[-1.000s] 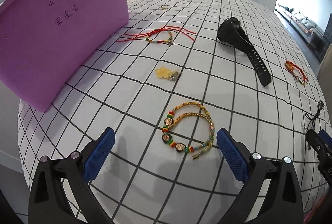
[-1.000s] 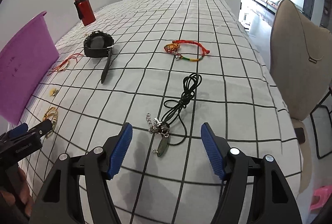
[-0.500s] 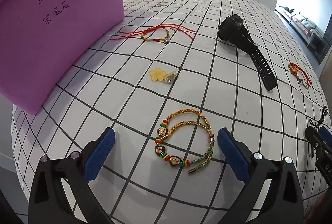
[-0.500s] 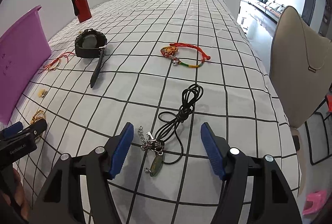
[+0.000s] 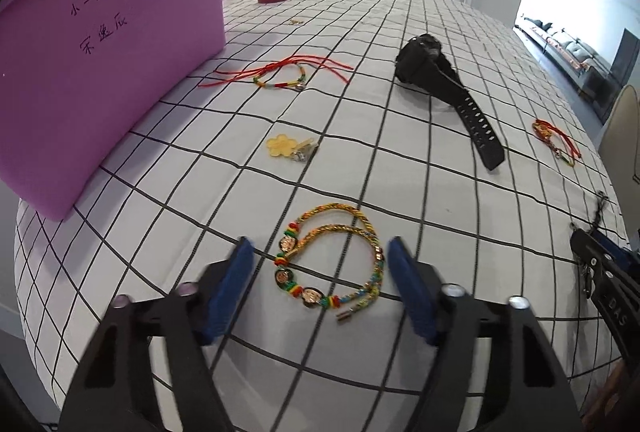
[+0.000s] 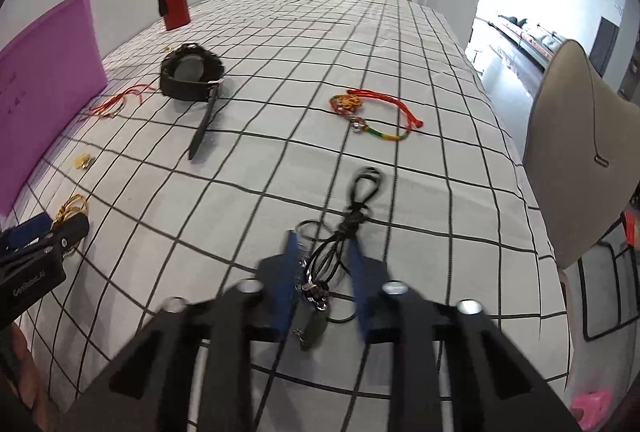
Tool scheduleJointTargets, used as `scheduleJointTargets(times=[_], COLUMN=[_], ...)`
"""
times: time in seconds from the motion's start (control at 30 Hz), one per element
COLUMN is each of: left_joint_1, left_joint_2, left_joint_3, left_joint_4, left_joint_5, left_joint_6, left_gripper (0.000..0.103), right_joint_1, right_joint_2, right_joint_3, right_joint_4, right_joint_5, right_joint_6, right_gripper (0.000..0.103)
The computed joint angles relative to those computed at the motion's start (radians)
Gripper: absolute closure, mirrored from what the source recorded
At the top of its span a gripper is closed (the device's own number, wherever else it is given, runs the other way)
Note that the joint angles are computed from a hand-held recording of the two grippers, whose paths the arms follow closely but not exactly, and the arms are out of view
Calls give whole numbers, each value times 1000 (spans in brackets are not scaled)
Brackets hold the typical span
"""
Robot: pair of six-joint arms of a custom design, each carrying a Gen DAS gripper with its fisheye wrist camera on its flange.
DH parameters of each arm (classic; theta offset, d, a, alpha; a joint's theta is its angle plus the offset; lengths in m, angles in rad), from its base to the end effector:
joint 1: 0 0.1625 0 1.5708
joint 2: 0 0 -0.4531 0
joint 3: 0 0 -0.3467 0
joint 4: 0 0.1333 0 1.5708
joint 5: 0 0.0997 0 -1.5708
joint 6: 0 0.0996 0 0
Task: Organize jewelry
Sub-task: 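Close left tool on braided bead bracelet while right tool grasps black cord pendant, then carry bead bracelet in left tool and black cord in right tool to tub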
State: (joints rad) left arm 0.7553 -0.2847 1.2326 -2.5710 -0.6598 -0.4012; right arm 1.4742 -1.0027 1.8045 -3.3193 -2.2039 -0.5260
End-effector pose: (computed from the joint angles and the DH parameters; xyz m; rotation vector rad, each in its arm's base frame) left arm -0.3934 -0.6615 -0.0476 0.4497 2.2846 -0.7018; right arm 0.0154 -0.6126 0.3293 0.1053 -2.1707 0.8300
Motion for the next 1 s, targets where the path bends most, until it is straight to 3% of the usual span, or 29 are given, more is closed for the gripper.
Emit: scheduleJointTargets(times=[0.03, 0.1, 0.17, 0.37, 0.6, 1.0], left_joint_1=[-2, -7, -11, -19, -46, -124], left_joint_2=[0, -1, -3, -27, -87, -254], left_joint_3=[5, 16, 23, 57, 101, 155], left_joint_4=[-12, -35, -42, -27, 50, 234], left_joint_5=[-2, -7, -18, -41, -80, -50], left_joint_6=[11, 36, 47, 24, -41, -182], left_gripper=[54, 76, 91, 92, 92, 92], right_joint_1=[3, 4, -1, -5, 21, 161], right_joint_2=[2, 1, -16, -57, -128, -241], right_joint_3=[1, 5, 16, 63, 113, 79], right_joint_4=[-1, 1, 28, 53, 122, 364], right_joint_5=[-1, 3, 33, 86, 96, 110], right_joint_6=[-6, -6, 16, 59, 94, 152], right_gripper=[92, 96, 97, 100, 100, 100])
